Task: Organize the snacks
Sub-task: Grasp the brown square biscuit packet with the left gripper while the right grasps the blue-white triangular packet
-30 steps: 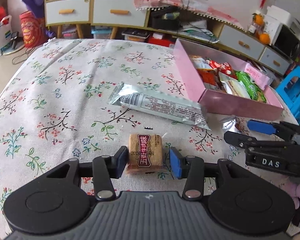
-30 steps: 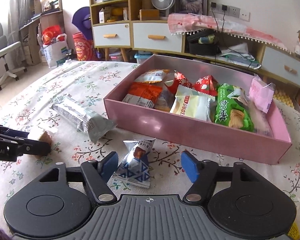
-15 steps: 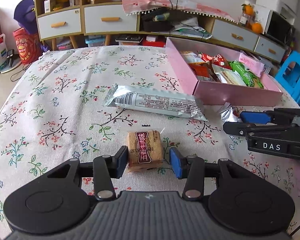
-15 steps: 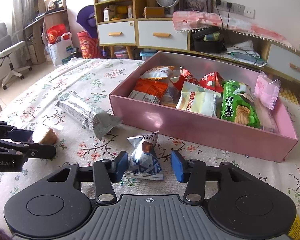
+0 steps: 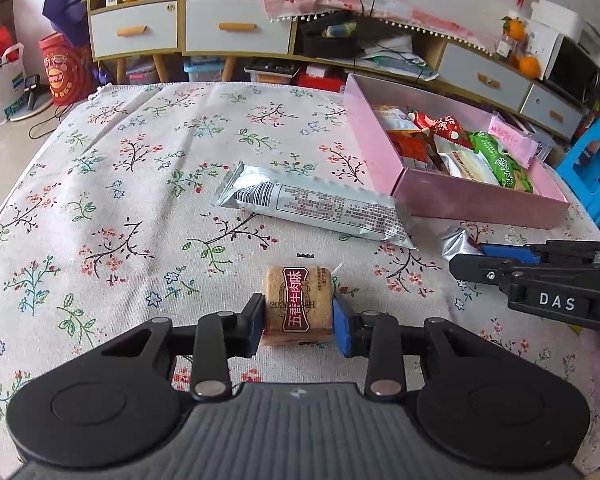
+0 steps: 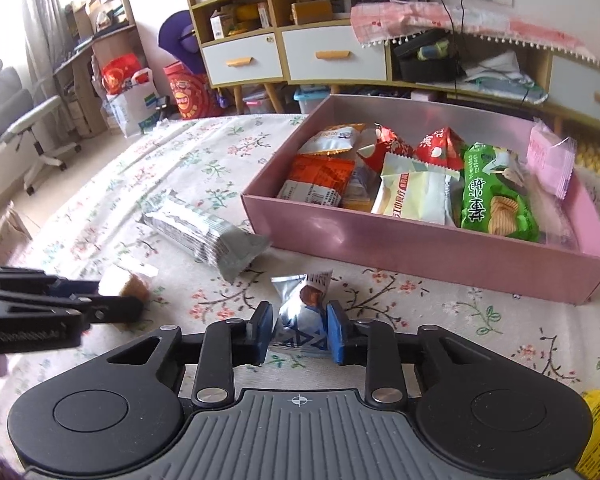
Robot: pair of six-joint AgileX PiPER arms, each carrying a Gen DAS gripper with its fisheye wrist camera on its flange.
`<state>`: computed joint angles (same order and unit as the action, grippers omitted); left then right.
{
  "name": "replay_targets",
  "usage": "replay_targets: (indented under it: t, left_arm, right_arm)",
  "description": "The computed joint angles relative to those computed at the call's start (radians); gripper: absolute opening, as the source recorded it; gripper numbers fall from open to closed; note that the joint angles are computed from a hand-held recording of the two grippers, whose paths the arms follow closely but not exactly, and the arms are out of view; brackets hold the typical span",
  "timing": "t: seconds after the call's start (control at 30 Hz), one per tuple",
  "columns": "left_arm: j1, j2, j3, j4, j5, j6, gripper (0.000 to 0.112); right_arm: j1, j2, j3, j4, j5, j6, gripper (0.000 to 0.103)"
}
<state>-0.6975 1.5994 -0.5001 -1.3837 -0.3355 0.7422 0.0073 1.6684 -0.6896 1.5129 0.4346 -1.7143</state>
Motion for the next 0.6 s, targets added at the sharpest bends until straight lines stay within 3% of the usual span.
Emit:
replay_targets:
  t: [0.1, 0.17, 0.4, 0.53, 0.6]
  left_arm:
    - [0.006, -0.008, -0.005, -0.024, 0.015, 0.017, 0.032]
    - [0.006, -0.014, -0.006, -0.032, 0.020, 0.019, 0.032]
    - [0.000, -0.031, -0.016, -0.073, 0.029, 0.053, 0.032]
    - [-0.006, -0.025, -0.025, -0.095, 0.029, 0.076, 0.032]
    - [-0.009, -0.020, -0.029, -0.119, 0.028, 0.103, 0.032]
  right_arm:
    - [-0.012, -0.010, -0.007, -0.058, 0.029, 0.074, 0.027]
    - [-0.021, -0.017, -0.013, -0.090, 0.045, 0.112, 0.013]
    - [-0.058, -0.023, -0.038, -0.184, 0.097, 0.233, 0.014]
    - [-0.063, -0.019, -0.031, -0.161, 0.089, 0.215, 0.022]
    - [-0.062, -0.011, -0.031, -0.161, 0.082, 0.206, 0.032]
